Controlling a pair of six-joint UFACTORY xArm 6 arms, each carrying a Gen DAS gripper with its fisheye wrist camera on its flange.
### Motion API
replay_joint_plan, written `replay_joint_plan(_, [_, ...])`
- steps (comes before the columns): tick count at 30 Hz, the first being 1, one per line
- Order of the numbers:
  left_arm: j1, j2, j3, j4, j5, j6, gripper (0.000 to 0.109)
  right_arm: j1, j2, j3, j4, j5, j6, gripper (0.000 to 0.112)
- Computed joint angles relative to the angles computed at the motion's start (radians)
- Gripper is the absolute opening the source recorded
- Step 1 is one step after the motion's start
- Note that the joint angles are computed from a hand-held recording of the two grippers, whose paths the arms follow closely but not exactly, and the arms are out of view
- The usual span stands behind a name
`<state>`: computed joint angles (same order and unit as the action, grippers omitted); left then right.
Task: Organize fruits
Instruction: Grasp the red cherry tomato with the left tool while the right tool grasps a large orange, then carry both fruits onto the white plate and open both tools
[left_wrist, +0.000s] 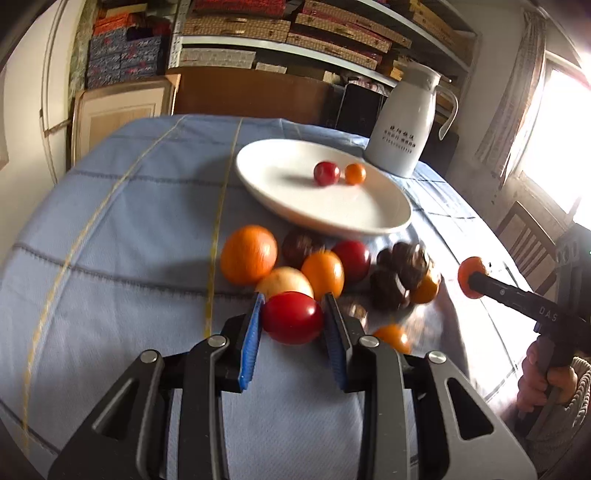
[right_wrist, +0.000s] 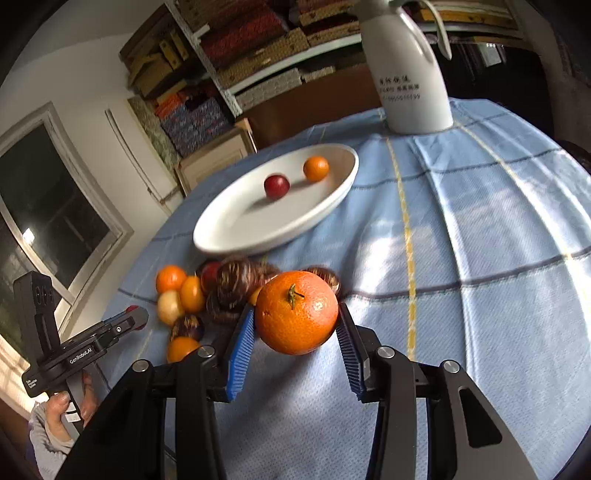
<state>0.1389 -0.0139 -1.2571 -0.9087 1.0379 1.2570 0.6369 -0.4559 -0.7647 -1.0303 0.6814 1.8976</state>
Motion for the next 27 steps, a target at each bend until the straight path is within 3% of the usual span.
replay_joint_plan(6, [-0.109,0.064,-0.137,0.015,-0.061,-0.077,0.031,-0.116,0.053,-0.118,0.095,-0.050,-0.190,0.044])
replay_joint_plan(12, [-0.227,0.185,-0.267,0.125,-0.152,-0.189,0.032,-0.204,0.257,-0.301,0.228,-0.104,-0.411,0.044])
replay_joint_plan(18, [-0.275,0.308,-0.371,0.260,-0.171,-0.294,0.032,-0.251,0.420,-0.416,0.384,-0.115,-0.581,0.044])
replay_joint_plan(23, [-0.279,0.341,-0.393,0.280,-0.167,-0.301,0.033,-0.248,0.432,-0.416,0.388,-0.114,-0.603,0.046])
replay_joint_plan(27, [-0.271,0.319,-0.363,0.249,-0.200,-0.275,0.048,-0.240,0.389,-0.387,0.298,-0.132,-0.517,0.047])
